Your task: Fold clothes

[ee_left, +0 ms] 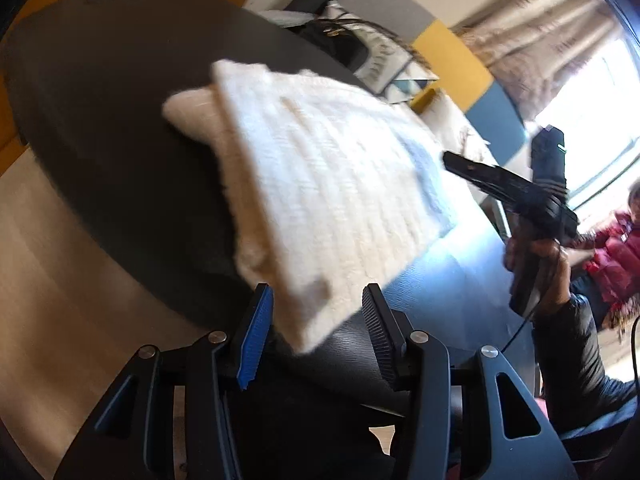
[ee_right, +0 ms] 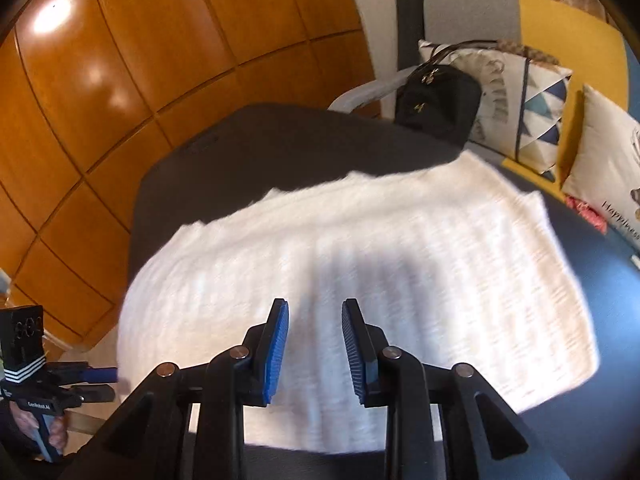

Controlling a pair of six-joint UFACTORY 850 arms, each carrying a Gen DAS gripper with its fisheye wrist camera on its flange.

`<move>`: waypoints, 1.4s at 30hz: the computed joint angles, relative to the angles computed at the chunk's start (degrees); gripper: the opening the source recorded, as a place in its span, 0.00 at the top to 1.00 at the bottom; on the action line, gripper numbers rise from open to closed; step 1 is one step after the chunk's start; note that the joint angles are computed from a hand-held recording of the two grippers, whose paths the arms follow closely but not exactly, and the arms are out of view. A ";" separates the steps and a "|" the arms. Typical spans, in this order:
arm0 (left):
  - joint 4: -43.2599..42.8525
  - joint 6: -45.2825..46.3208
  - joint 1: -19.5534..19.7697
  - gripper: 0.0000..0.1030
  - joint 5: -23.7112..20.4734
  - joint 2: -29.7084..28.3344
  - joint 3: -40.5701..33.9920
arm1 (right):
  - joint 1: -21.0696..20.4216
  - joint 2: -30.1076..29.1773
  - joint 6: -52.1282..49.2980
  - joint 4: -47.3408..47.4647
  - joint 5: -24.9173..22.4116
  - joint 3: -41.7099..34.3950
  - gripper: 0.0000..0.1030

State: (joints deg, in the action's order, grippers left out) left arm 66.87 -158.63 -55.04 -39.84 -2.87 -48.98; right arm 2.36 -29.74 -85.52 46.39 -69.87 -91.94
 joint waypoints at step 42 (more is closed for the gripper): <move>0.93 -2.53 -1.01 0.75 -10.04 4.45 1.25 | 1.75 3.10 -2.05 1.90 2.01 6.68 0.73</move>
State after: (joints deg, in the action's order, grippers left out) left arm 67.80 -161.16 -56.05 -49.88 1.58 -47.73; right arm 4.11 -26.65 -87.57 48.29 -67.86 -85.25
